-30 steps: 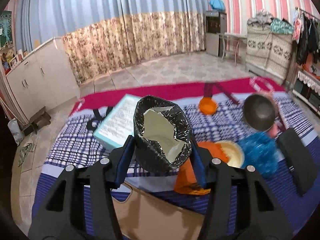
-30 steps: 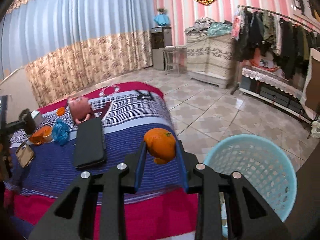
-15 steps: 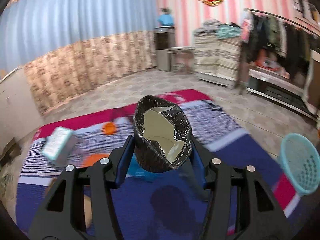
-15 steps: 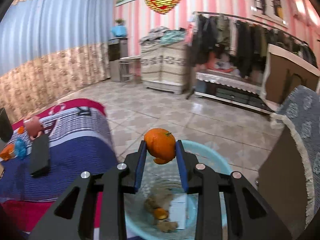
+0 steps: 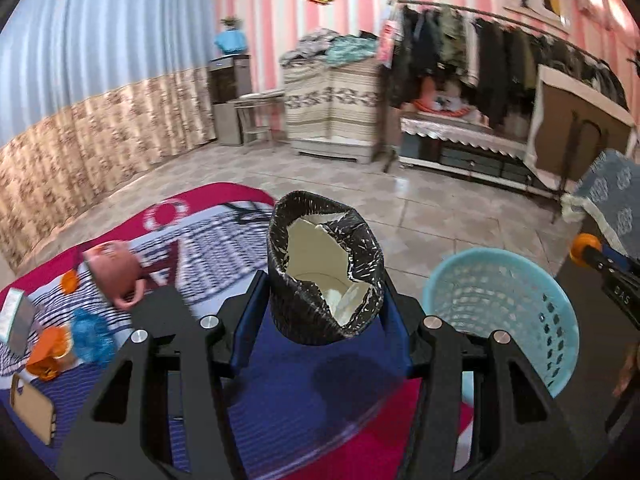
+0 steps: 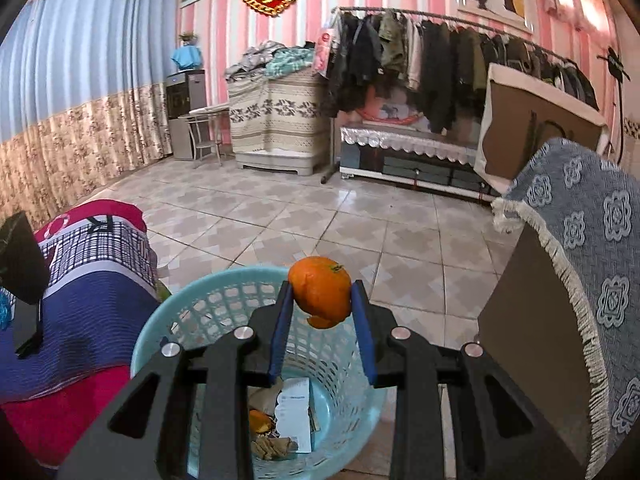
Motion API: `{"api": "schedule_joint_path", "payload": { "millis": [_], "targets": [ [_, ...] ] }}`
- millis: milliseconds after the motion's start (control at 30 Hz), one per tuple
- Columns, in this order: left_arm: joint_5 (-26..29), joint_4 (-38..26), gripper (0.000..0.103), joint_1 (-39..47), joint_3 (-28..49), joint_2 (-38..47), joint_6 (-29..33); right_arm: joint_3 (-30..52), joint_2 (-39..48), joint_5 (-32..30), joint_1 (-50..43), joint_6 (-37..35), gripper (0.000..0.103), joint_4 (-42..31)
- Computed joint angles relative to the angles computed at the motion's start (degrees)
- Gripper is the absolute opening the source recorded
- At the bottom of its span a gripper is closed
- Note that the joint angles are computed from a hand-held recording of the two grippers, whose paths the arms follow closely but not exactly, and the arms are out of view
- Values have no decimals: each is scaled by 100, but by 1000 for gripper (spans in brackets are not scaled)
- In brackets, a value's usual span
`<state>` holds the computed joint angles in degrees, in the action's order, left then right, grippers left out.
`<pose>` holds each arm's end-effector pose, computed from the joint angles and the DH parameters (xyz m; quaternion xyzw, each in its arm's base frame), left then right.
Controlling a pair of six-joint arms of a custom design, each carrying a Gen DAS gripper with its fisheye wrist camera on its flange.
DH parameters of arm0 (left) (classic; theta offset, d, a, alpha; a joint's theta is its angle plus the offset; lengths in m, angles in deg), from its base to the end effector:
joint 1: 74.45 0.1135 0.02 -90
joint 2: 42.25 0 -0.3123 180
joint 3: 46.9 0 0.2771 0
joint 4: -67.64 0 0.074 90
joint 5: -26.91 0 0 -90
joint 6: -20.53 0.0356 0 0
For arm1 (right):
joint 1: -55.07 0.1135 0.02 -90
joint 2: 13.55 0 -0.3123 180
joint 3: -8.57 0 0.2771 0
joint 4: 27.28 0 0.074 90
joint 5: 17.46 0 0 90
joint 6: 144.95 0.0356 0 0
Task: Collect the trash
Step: 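Carry orange and black cup over the blue basket and open both tools to drop them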
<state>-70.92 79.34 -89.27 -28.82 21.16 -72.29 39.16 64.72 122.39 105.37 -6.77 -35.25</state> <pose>0.1617 -0.0378 0.1352 0.0598 0.8779 -0.0128 0.4749 0.1473 0.1348 0.1343 0.1084 0.8686 -0.0600 0.4798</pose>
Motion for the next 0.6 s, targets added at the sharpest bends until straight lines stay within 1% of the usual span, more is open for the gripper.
{"api": "schedule_joint_path", "payload": {
  "millis": [100, 200, 300, 333, 400, 533, 600],
  "targets": [
    [-201, 245, 52, -541, 111, 463, -227, -130, -39, -185, -188, -3, 30, 191],
    [-574, 791, 53, -1247, 257, 1209, -405, -169, 76, -363, -318, -48, 30, 408],
    [-723, 1102, 53, -1618, 537, 1951, -481, -139, 287, -534, -402, -92, 30, 536],
    [-685, 1242, 53, -1690, 674, 2328, -511, -119, 367, -563, -414, -86, 30, 574],
    [-593, 1396, 53, -1804, 858, 2806, -574, -158, 413, -651, -504, -107, 30, 672],
    [-672, 1879, 53, -2054, 1035, 3557, -555, -289, 344, -733, -662, -74, 30, 812],
    [-658, 1971, 53, -2092, 1106, 3759, -526, -313, 354, -792, -733, -70, 30, 858]
  ]
}}
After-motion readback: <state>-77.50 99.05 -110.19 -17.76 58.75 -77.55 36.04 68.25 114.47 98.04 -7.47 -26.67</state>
